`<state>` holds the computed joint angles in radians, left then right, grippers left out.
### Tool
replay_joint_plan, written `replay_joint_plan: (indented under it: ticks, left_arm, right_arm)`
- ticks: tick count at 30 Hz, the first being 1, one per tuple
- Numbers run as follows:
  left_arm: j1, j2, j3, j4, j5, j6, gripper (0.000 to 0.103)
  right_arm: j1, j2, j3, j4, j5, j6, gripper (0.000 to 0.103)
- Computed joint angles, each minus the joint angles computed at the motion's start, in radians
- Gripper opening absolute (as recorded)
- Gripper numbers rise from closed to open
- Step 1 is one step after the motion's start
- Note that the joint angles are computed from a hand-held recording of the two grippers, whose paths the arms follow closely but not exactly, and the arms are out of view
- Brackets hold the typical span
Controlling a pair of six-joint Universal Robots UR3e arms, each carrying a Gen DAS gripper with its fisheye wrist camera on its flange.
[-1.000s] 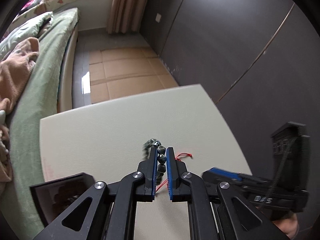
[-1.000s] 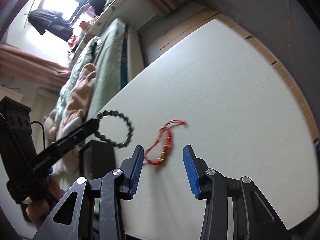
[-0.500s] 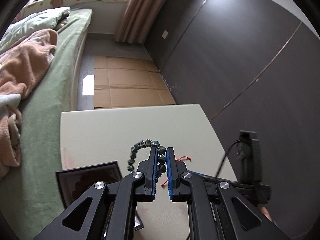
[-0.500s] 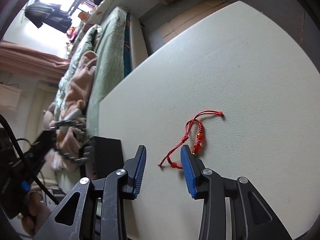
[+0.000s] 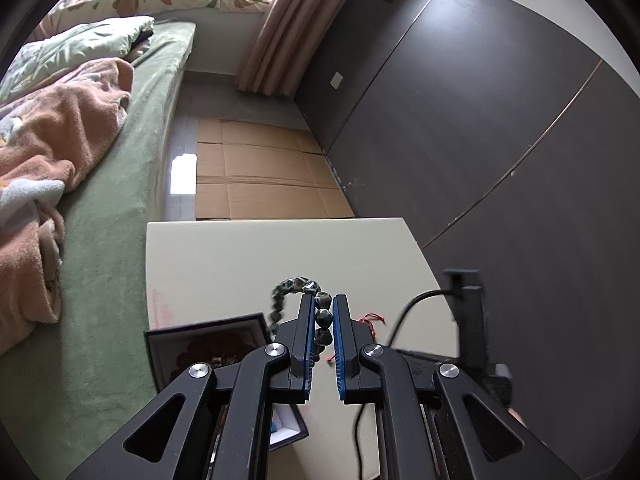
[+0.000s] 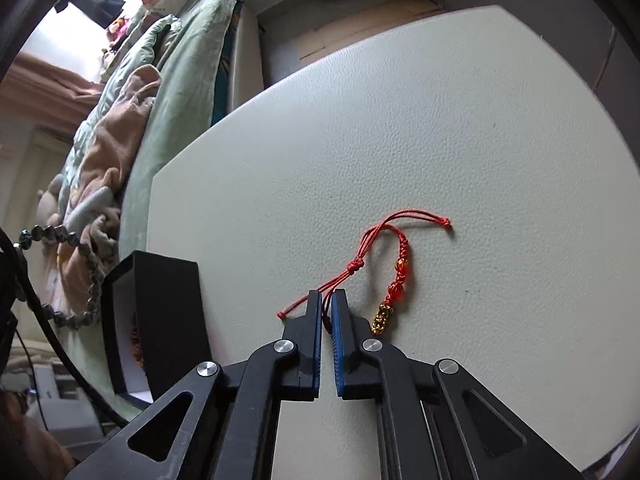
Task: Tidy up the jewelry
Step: 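Carry the grey bracelet toward the box with the left gripper while the right gripper grasps the red string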
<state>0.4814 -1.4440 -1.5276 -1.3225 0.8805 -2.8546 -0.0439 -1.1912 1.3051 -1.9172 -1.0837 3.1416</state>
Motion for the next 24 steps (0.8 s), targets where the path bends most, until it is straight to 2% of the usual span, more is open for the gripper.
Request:
replay_joint_plan:
  ticks: [3, 11, 17, 21, 23, 24]
  left_arm:
    - [0.033, 0.028, -0.014, -0.035, -0.005, 0.025, 0.009]
    - [0.078, 0.095, -0.067, -0.062, 0.007, 0.059, 0.009]
    - [0.112, 0.133, -0.124, -0.085, -0.003, 0.083, 0.009]
    - [0.147, 0.096, -0.123, -0.188, -0.009, 0.101, 0.012]
    - [0.152, 0.101, -0.137, -0.17, 0.022, 0.084, 0.04]
    - [0.172, 0.118, -0.155, -0.163, 0.011, 0.089, 0.074]
  right_arm:
    - [-0.013, -0.053, 0.043, -0.037, 0.031, -0.008, 0.006]
    - [-0.07, -0.214, 0.154, -0.109, 0.215, 0.005, 0.006]
    - [-0.056, -0.287, 0.198, -0.144, 0.28, 0.016, 0.006]
    - [-0.05, -0.33, 0.216, -0.137, 0.306, 0.009, 0.006]
    - [-0.037, -0.337, 0.219, -0.154, 0.313, 0.006, 0.006]
    - [-0.024, -0.327, 0.213, -0.17, 0.311, 0.015, 0.006]
